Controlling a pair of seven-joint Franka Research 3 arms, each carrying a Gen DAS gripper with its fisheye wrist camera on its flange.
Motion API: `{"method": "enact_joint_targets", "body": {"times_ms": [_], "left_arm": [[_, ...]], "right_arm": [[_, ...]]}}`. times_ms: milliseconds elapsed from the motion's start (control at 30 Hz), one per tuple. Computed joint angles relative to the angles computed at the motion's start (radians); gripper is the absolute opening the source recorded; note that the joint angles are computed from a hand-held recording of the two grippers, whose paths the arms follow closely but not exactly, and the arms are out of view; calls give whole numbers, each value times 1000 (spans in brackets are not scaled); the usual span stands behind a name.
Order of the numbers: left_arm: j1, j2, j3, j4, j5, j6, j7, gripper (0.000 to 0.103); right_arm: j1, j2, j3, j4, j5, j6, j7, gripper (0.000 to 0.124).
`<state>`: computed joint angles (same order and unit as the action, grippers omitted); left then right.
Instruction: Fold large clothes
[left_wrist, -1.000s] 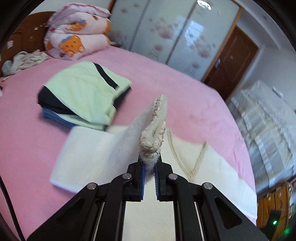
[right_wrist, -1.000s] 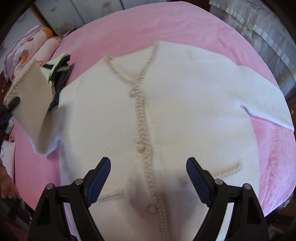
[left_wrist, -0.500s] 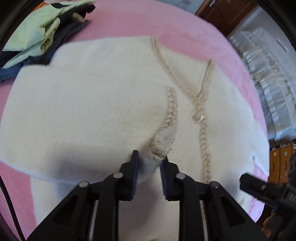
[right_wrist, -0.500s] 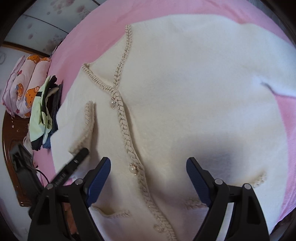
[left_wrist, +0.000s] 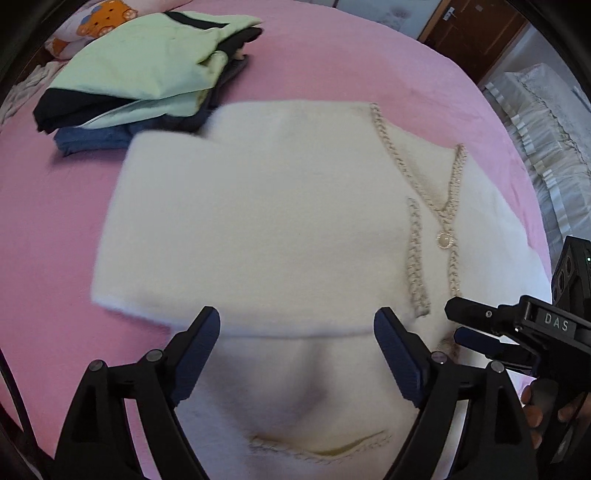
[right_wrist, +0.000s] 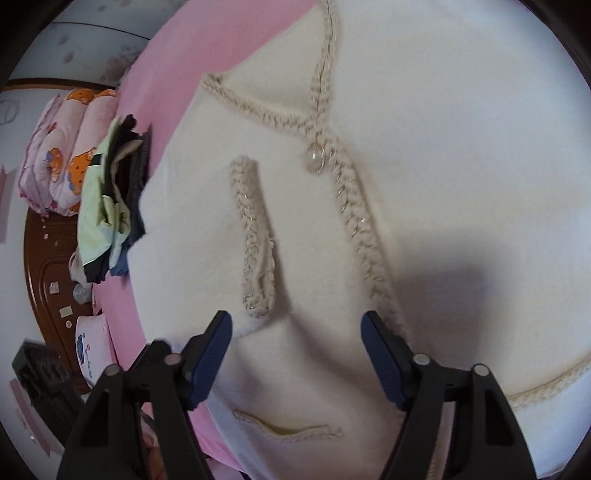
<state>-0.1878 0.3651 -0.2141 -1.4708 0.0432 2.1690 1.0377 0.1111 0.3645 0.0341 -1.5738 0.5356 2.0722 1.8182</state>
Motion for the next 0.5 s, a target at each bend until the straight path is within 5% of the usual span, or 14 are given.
{"method": "enact_joint_targets", "body": {"times_ms": [333, 500], "left_arm": [[80, -168, 42, -270, -25, -24, -42, 84], [108, -198, 45, -349, -97, 43, -61, 84]], "right_arm": [[39, 100, 30, 63, 57, 33, 118, 47], [76, 131, 13, 113, -43, 68, 175, 15]]}}
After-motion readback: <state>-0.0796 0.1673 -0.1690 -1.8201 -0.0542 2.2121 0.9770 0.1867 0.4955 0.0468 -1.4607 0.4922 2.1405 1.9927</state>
